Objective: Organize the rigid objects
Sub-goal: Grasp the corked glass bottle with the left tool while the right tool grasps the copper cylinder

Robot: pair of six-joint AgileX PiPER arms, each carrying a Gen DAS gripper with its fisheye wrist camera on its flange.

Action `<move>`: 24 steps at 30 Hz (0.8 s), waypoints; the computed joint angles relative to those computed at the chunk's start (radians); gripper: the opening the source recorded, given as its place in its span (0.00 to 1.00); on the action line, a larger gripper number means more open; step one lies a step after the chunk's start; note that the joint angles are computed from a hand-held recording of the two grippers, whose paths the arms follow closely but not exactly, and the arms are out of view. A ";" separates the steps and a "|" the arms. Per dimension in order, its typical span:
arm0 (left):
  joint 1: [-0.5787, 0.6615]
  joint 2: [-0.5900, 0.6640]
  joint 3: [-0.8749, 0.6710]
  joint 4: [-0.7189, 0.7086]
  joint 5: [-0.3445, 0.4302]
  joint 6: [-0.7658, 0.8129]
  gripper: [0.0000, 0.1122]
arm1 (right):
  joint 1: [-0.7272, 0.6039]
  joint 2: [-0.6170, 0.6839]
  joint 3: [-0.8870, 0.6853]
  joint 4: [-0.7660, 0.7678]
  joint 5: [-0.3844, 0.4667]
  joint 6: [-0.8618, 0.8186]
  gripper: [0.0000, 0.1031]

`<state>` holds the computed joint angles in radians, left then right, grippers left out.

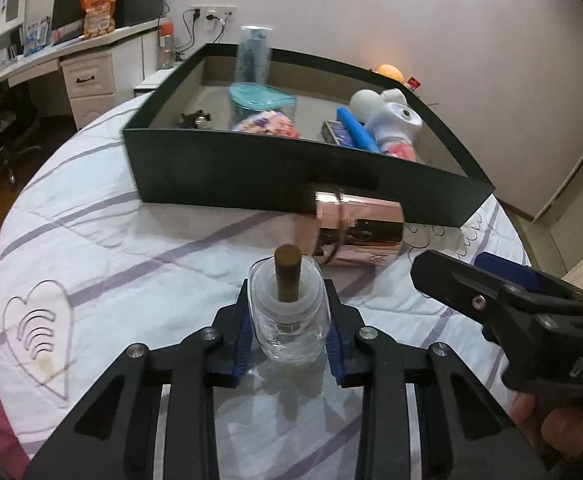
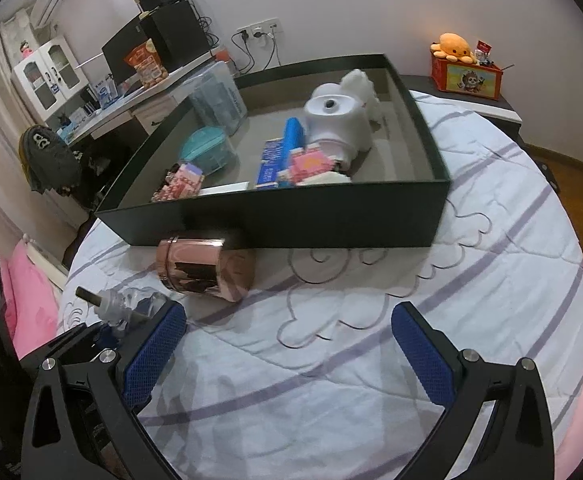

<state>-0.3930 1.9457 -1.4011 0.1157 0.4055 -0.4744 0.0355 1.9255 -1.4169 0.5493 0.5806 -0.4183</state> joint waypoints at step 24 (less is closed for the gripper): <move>0.072 -0.073 0.071 0.169 0.004 -0.119 0.28 | 0.107 0.046 -0.054 -0.047 -0.042 0.048 0.60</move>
